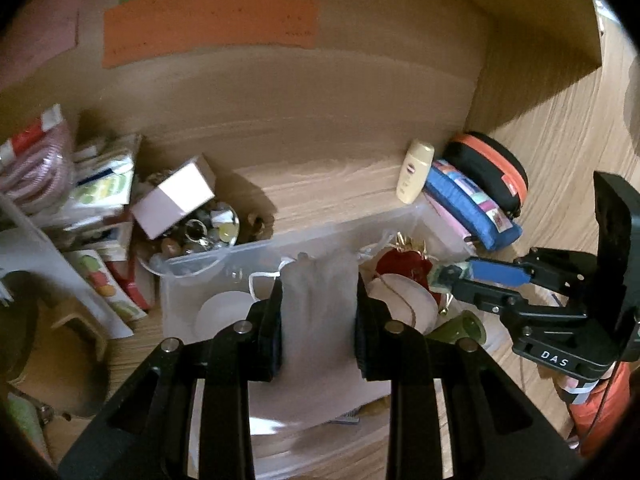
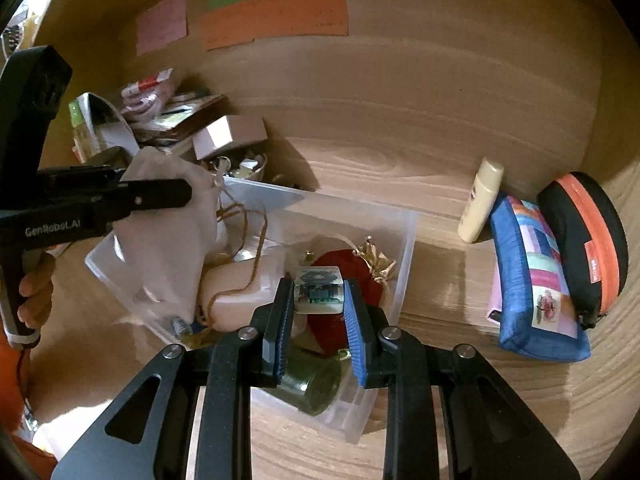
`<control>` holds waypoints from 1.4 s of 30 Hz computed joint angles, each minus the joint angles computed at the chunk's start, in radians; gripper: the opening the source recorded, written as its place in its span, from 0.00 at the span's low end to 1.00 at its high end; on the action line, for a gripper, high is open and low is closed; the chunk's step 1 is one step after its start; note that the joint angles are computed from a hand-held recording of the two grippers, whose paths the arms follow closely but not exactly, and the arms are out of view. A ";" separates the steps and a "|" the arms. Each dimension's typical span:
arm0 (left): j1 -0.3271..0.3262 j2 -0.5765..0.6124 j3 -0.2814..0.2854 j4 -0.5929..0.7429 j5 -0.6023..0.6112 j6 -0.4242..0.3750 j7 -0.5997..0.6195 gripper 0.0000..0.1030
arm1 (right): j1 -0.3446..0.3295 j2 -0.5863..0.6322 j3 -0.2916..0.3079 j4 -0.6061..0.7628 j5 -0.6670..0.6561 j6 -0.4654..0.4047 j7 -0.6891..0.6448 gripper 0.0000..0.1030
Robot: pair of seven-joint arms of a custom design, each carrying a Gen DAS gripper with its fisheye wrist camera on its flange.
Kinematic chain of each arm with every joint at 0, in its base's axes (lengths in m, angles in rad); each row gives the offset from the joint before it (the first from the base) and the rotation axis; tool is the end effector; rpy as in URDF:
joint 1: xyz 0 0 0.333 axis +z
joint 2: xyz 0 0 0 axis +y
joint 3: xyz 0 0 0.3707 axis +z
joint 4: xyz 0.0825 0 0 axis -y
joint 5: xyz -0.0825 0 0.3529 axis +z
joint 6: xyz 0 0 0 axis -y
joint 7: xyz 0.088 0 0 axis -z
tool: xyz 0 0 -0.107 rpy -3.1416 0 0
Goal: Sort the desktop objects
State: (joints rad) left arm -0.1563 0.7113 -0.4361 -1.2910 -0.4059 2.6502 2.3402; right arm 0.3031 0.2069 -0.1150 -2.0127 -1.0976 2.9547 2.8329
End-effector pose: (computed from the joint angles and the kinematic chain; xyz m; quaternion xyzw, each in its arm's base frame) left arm 0.7176 -0.3267 0.4821 -0.3134 0.8531 -0.4090 0.0815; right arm 0.5801 0.1758 0.4815 -0.6289 0.6577 -0.3016 0.2845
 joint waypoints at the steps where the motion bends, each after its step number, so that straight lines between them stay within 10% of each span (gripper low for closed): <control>1: -0.007 0.006 0.005 0.007 0.007 -0.006 -0.005 0.28 | 0.000 0.004 0.001 0.003 0.003 -0.006 -0.003 0.22; 16: -0.084 0.060 0.082 0.061 0.148 -0.046 -0.123 0.30 | 0.018 0.025 -0.025 0.007 0.005 0.016 -0.024 0.22; 23: -0.066 0.035 0.056 0.002 0.152 0.024 -0.114 0.59 | 0.018 0.021 -0.027 0.013 -0.080 0.016 0.062 0.22; 38: -0.065 -0.010 0.077 -0.070 0.196 0.164 -0.176 0.83 | -0.010 -0.002 0.020 0.020 -0.203 -0.051 0.177 0.52; 42: -0.065 -0.025 0.088 -0.081 0.224 0.168 -0.215 0.92 | -0.015 -0.016 0.035 0.016 -0.225 -0.074 0.199 0.74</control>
State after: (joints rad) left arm -0.2217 0.6858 -0.3480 -1.3721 -0.1824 2.8184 2.1252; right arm 0.2880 0.1907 -0.0796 -1.9969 -1.3221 2.8807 3.0314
